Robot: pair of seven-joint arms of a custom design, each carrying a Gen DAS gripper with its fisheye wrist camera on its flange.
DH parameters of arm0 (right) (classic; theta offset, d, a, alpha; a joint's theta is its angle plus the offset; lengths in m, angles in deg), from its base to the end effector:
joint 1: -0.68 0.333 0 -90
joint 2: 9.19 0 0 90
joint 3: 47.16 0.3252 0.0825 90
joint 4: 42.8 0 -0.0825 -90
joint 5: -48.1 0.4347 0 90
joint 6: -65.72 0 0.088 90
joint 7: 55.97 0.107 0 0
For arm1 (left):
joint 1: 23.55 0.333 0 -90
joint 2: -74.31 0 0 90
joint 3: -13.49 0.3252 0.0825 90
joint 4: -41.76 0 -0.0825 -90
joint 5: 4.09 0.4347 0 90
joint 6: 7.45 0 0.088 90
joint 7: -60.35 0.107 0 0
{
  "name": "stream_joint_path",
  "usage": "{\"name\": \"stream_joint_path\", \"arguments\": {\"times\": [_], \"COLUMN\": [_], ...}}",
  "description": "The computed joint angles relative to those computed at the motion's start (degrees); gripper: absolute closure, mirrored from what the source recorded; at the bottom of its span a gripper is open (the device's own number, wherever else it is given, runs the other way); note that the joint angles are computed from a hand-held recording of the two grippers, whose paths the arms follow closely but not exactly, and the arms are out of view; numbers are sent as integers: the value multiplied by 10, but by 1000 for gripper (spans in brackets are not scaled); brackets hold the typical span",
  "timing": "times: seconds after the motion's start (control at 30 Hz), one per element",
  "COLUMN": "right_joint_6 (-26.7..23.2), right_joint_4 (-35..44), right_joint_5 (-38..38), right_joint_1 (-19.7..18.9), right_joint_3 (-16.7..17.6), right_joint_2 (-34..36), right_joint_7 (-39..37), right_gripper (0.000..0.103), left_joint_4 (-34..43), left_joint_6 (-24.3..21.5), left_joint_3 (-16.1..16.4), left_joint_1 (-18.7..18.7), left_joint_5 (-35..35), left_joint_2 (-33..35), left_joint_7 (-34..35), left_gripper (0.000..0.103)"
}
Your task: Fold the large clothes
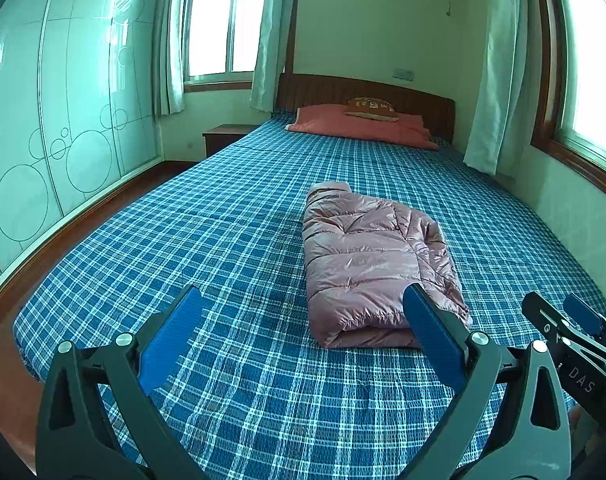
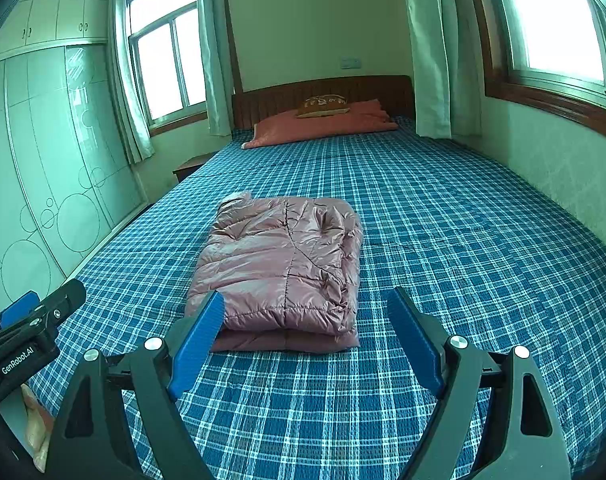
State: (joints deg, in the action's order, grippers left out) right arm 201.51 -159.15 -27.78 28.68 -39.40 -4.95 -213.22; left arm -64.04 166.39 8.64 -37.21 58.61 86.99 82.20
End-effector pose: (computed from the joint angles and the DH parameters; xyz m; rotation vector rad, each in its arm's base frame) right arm 0.5265 0.3639 0.4287 -1.2197 1.9281 -0.9595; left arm 0.6358 -0.2798 0.4746 -1.5040 1.7650 -1.0440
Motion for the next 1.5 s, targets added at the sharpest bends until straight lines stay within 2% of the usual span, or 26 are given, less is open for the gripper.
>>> {"name": "stream_joint_path", "arguments": {"times": [0.13,0.43,1.5], "right_joint_6": [-2,-4,-5], "right_joint_4": [-3,-6,-5], "right_joint_5": [-5,-6,-3], "right_joint_1": [0,1,3], "right_joint_3": [0,2,2], "right_joint_2": [-3,-4,-1], "right_joint_7": [5,7,5], "right_gripper": [21,21,20], "left_joint_4": [-1,-7,-12], "left_joint_6": [-2,-3,-1], "left_joint_3": [4,-5,-4], "left_joint_1": [-5,0,-2], "left_joint_5": [23,16,13], "left_joint_2": [-4,-7,-7], "left_joint_7": [-21,-14,-12], "left_gripper": [3,3,3]}}
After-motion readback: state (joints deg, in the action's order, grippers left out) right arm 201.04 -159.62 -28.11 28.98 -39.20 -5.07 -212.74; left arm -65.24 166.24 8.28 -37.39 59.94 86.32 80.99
